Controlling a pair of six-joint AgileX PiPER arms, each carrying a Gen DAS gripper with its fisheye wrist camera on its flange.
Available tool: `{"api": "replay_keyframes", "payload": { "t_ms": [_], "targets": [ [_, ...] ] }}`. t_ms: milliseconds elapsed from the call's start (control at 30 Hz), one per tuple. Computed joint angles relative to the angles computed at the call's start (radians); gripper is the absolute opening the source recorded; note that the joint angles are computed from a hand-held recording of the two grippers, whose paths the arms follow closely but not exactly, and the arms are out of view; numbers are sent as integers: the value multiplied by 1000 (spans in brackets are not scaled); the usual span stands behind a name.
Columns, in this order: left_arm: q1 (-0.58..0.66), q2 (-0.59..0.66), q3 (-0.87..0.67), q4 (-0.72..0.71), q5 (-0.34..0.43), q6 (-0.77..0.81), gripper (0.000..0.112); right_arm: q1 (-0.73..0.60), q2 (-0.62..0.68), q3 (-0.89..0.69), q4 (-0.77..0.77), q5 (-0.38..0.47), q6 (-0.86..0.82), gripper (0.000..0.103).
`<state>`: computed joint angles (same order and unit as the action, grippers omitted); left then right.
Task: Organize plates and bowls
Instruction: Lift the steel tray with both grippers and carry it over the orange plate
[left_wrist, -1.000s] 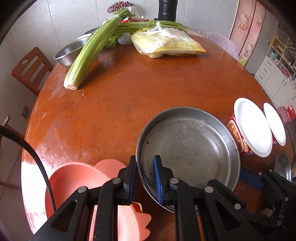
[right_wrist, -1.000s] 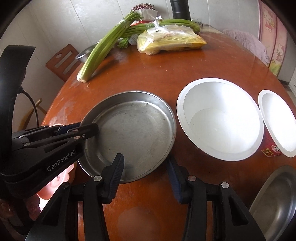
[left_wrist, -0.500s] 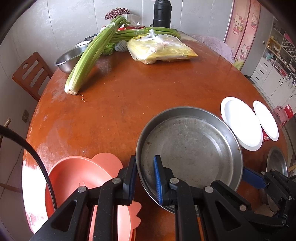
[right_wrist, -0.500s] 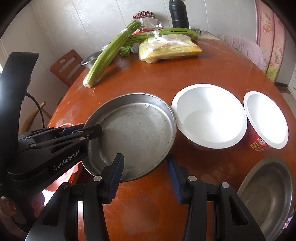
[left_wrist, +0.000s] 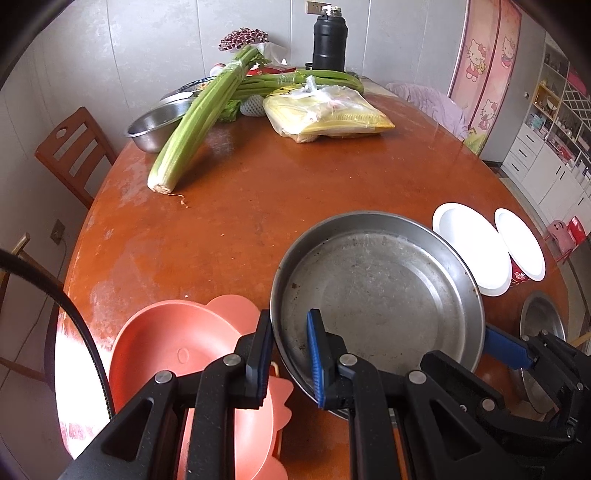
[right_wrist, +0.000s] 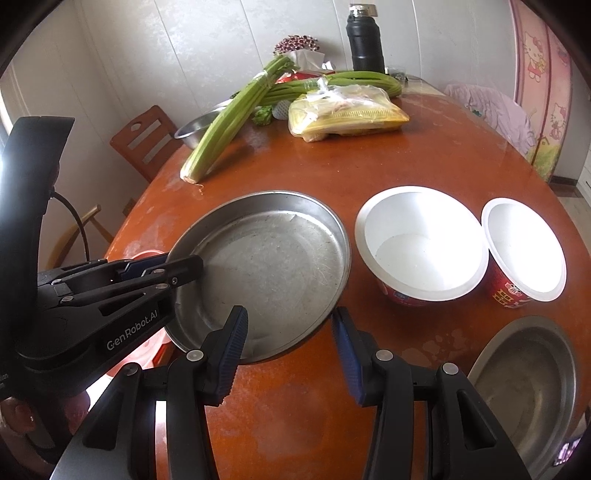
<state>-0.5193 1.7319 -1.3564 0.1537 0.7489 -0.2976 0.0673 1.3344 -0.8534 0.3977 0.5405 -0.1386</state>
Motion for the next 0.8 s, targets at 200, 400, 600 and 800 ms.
{"api": "replay_keyframes", "payload": {
  "t_ms": [200, 400, 600, 800],
  "targets": [
    [21, -94, 75, 1, -20, -17, 17, 44, -42, 0, -29, -1, 32, 50],
    [46, -190, 143, 25, -33, -41, 18, 129, -73, -11, -115, -3, 121, 50],
    [95, -273, 204, 32, -32, -50, 18, 232, -70, -43, -210, -3, 218, 50],
    [184, -346, 274, -8, -51, -9, 19, 342, -33, -86, -288, -7, 289, 50]
  ]
}}
